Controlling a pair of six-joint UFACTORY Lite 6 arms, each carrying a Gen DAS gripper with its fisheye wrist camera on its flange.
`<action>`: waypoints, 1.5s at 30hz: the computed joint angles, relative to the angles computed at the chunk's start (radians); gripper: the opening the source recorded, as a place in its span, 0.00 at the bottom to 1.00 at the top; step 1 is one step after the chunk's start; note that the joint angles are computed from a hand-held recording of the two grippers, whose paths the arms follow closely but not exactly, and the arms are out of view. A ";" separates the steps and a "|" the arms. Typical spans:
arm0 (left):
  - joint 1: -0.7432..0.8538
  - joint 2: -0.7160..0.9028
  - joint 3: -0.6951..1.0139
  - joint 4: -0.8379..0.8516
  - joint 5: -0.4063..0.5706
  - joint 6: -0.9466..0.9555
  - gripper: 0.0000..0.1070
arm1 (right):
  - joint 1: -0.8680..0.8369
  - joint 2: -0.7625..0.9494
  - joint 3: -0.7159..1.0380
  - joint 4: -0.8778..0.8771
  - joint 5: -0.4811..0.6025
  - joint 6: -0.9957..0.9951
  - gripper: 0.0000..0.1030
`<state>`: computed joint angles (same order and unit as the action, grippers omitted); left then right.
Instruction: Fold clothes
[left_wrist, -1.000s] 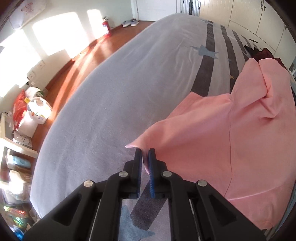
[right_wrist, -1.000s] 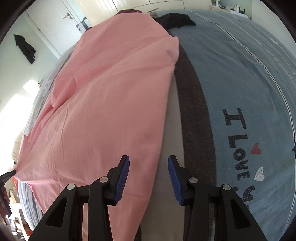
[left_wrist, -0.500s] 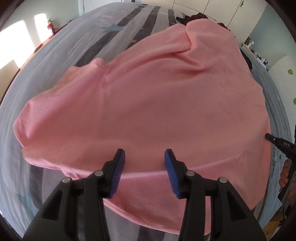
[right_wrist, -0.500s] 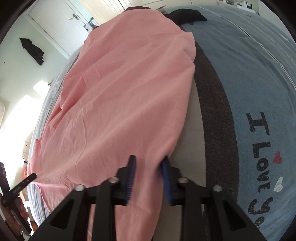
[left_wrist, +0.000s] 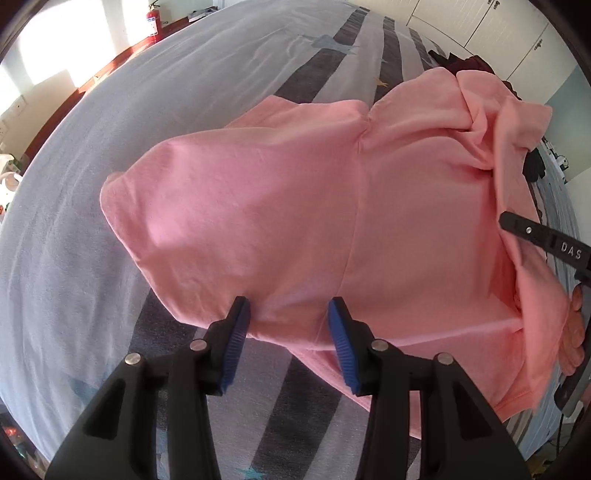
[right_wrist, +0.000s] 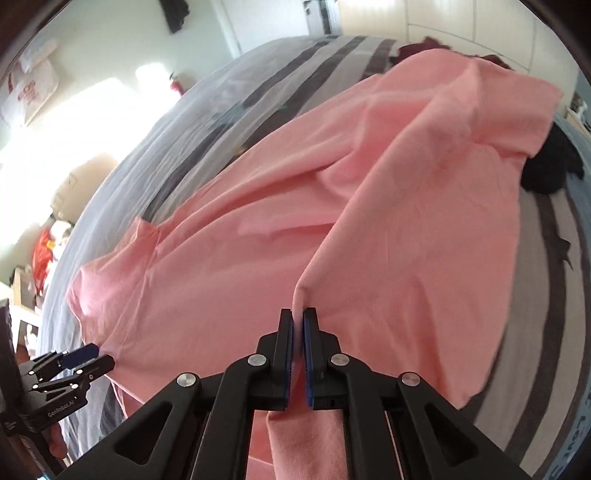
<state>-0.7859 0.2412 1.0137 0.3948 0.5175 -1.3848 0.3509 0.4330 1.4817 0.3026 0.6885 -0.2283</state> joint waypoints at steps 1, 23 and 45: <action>0.009 -0.001 -0.006 -0.009 -0.010 0.008 0.38 | 0.016 -0.020 -0.015 0.020 0.014 -0.015 0.07; -0.035 0.120 0.134 0.033 0.028 -0.060 0.39 | -0.541 0.095 -0.013 0.435 0.151 -0.438 0.35; -0.080 0.320 0.488 -0.065 0.270 0.047 0.39 | -1.212 -0.106 0.194 0.277 0.398 -0.581 0.02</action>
<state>-0.8659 0.5608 1.5014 0.3294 0.7878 -1.3382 -0.8606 0.3265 1.6753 0.5792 1.0861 -0.8093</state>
